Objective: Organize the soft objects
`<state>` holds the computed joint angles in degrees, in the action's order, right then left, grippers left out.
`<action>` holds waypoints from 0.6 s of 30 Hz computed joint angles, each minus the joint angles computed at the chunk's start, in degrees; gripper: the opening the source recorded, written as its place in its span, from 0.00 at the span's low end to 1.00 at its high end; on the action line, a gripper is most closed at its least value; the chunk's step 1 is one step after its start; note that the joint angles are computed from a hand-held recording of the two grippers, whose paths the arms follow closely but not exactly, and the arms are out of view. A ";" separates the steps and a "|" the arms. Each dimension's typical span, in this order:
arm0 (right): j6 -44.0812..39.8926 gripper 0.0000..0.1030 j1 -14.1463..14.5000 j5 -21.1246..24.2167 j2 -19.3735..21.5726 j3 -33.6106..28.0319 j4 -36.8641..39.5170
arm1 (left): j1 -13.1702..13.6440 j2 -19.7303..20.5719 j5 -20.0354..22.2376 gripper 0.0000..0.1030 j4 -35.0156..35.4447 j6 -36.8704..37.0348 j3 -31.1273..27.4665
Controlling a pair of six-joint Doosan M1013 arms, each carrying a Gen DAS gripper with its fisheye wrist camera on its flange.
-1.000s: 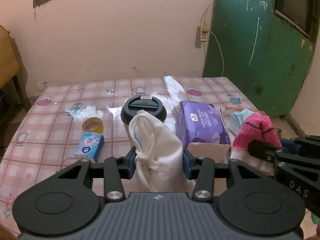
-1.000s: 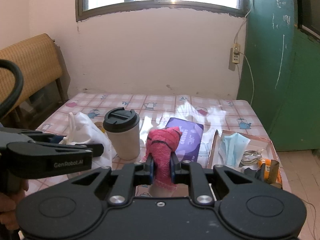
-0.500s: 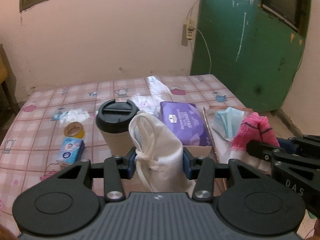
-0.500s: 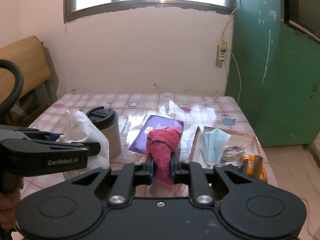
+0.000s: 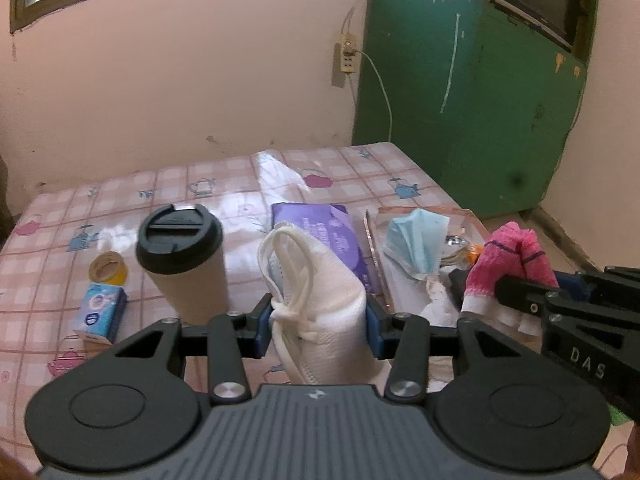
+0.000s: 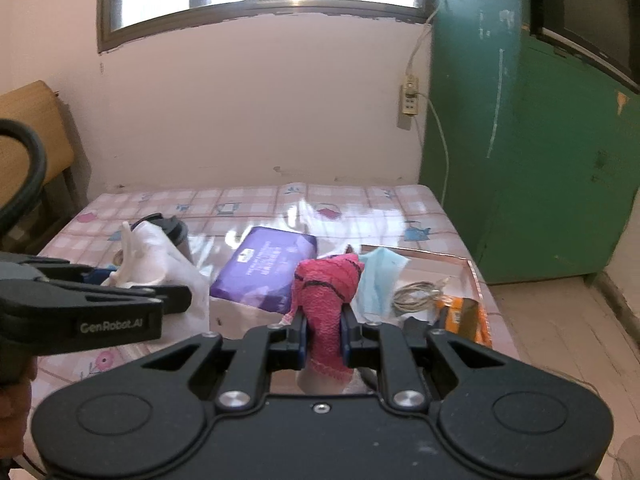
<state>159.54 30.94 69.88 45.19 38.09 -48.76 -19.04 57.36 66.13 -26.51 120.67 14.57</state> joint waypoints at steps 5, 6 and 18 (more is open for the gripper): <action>2.17 0.18 -0.25 0.64 -1.80 3.40 -0.55 | -0.56 -0.12 0.35 0.45 -0.80 0.92 0.39; 2.68 0.18 -0.34 0.74 -2.14 4.07 -0.60 | -0.67 -0.19 0.33 0.45 -0.94 1.07 0.58; 6.92 0.19 -1.32 1.32 -5.35 10.68 -0.17 | -2.10 0.73 2.89 0.45 -1.99 2.33 -0.25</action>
